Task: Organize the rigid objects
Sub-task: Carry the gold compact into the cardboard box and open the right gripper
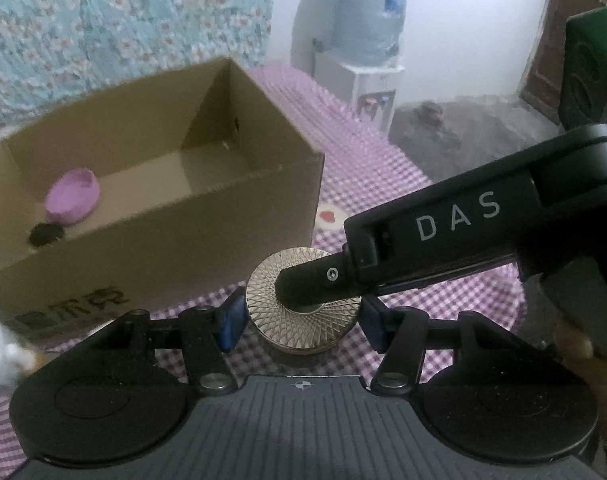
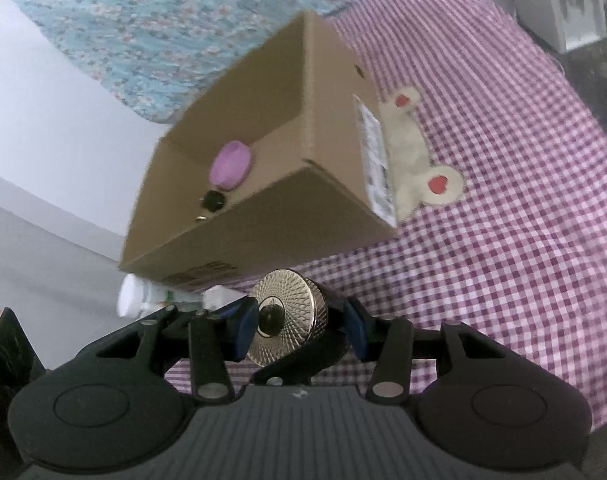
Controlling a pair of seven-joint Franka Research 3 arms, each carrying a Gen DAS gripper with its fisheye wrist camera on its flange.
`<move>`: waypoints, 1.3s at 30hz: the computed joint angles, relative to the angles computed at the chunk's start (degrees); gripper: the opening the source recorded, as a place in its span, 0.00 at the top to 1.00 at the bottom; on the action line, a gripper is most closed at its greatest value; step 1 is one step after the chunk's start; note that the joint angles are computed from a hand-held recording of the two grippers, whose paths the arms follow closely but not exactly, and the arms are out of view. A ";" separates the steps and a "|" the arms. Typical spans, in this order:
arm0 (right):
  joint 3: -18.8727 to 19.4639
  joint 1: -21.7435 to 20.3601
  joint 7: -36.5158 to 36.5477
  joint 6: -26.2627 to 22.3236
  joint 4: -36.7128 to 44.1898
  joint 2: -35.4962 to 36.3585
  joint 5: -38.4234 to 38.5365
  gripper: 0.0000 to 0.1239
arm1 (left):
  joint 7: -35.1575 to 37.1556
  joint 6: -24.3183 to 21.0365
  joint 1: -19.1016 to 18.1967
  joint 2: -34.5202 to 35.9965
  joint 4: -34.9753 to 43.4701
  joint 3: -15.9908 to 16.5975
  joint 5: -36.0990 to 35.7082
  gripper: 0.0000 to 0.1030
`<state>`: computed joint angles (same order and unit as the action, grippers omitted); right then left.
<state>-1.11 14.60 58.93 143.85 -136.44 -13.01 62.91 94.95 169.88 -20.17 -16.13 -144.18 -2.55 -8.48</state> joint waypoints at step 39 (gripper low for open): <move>9.13 -3.88 20.19 -24.85 67.64 49.21 -24.66 0.60 | -13.75 -30.55 20.62 28.26 42.66 -4.62 5.81 0.44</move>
<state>8.02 10.71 79.12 119.00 -68.80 36.19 38.25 81.20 139.33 0.46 12.12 -101.52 -7.17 -2.66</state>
